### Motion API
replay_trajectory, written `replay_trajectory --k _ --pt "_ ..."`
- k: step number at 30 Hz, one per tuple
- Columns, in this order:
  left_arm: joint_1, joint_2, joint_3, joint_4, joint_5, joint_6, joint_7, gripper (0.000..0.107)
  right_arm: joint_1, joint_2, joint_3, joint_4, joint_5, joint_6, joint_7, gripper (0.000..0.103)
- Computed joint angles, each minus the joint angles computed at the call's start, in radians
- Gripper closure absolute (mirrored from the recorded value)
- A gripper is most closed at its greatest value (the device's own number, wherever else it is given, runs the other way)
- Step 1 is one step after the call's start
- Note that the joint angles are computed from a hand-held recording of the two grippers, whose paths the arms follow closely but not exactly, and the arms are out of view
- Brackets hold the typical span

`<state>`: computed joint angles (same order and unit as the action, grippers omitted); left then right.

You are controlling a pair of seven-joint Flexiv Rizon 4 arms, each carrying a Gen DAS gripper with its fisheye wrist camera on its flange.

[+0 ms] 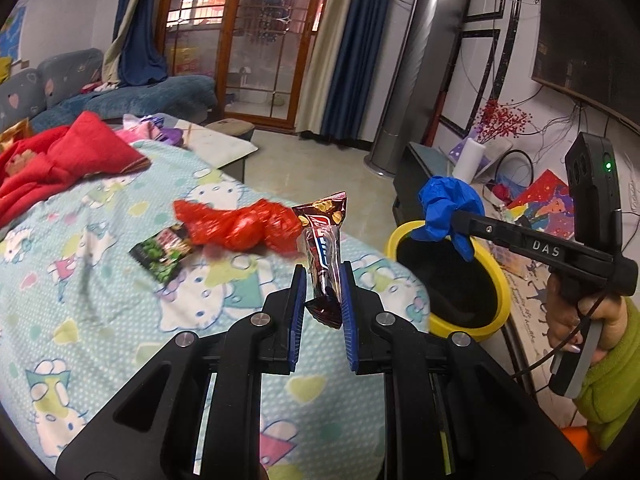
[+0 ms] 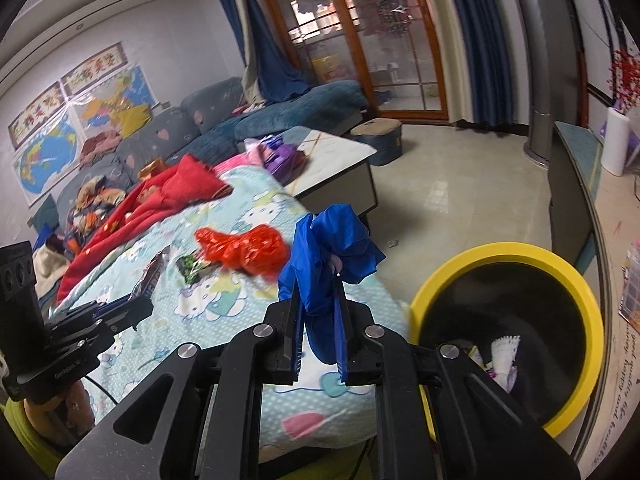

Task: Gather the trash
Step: 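Carry the chocolate bar with the left tool while the right tool carries the blue cloth over the bin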

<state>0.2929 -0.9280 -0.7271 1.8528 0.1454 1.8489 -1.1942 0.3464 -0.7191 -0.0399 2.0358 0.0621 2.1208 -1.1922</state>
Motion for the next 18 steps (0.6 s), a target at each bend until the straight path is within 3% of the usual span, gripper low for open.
replay_trajectory --k 18 --pt "-0.091 -0.048 -0.038 -0.086 -0.017 -0.044 0.076 0.095 0.003 -0.011 -0.051 0.019 0.123 0.052 0.009 0.090"
